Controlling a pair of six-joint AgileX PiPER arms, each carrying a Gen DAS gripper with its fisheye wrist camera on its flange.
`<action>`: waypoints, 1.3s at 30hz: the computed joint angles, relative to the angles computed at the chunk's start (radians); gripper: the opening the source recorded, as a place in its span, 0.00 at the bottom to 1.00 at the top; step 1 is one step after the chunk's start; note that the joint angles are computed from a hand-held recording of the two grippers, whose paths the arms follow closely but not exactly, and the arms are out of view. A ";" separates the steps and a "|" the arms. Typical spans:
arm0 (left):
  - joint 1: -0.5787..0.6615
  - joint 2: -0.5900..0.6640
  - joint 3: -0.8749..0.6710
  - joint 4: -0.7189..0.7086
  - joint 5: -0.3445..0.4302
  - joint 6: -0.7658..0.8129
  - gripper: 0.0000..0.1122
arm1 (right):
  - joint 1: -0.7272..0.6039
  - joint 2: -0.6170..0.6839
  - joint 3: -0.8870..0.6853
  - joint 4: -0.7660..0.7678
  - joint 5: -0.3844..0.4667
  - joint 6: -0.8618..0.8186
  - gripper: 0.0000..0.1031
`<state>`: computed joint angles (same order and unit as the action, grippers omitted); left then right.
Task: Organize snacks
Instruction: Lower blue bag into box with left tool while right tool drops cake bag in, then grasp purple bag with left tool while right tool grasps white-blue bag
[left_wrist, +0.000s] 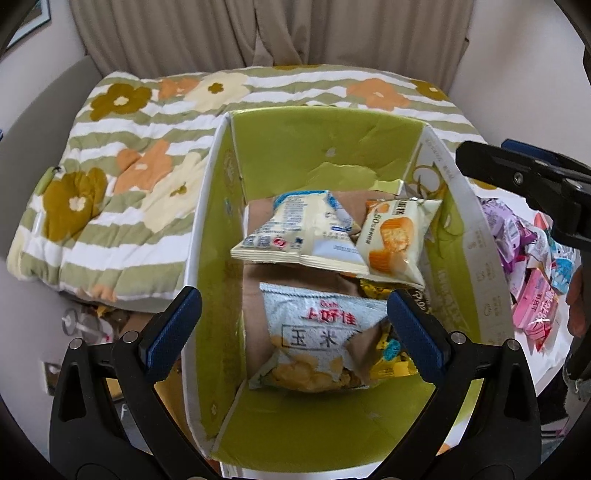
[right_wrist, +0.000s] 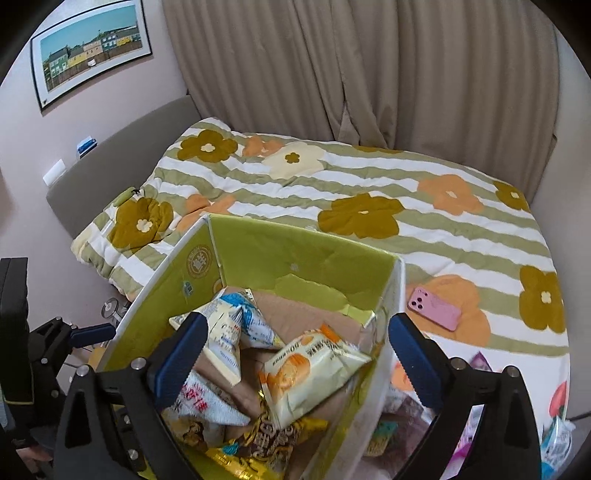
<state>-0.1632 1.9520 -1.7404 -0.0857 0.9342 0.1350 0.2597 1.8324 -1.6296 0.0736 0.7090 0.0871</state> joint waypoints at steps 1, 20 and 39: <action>-0.001 -0.005 0.005 -0.003 -0.002 0.005 0.89 | -0.003 -0.010 0.010 0.001 0.002 0.003 0.95; -0.291 -0.256 0.189 0.211 -0.067 -0.368 0.89 | -0.196 -0.447 0.433 0.262 -0.074 -0.313 0.95; -0.799 -0.055 -0.055 0.546 0.038 -0.842 0.89 | -1.071 -0.641 0.604 0.704 0.311 -1.164 0.95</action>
